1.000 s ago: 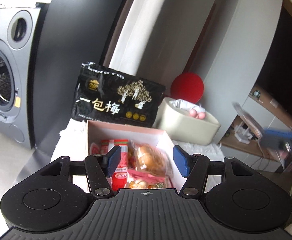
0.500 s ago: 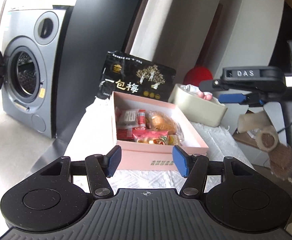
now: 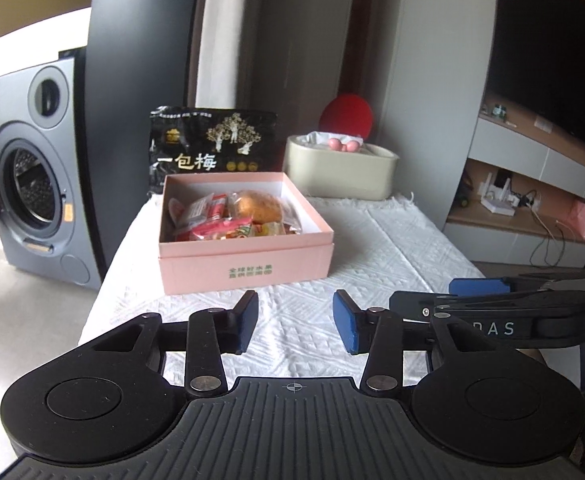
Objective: Organize snacks
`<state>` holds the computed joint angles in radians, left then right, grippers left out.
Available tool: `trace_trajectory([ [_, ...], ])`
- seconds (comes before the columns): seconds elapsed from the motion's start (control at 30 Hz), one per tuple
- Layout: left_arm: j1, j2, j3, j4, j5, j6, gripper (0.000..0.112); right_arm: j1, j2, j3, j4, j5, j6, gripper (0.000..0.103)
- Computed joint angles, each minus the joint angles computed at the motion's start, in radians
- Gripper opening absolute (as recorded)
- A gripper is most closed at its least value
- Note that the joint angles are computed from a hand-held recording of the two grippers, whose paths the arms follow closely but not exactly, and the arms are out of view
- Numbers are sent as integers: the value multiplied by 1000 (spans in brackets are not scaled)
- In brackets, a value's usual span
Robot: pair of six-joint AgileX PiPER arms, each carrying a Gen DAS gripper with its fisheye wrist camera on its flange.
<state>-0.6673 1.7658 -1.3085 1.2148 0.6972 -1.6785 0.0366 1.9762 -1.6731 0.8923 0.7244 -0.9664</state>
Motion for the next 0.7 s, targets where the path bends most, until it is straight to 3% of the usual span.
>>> trace_trajectory([
  [0.03, -11, 4, -6, -7, 15, 10, 23, -5, -26, 46, 35, -21, -50, 76],
  [0.07, -22, 2, -2, -6, 21, 5, 16, -11, -45, 75, 64, -30, -86, 76],
  [0.23, -77, -25, 57, 98, 34, -193, 16, -23, -96, 146, 129, -12, -181, 79],
  [0.43, -135, 23, -22, 9, 181, -100, 16, -24, -132, 198, 174, -26, -241, 79],
  [0.7, -139, 40, -49, -36, 217, -54, 16, -24, -134, 201, 152, -23, -218, 79],
])
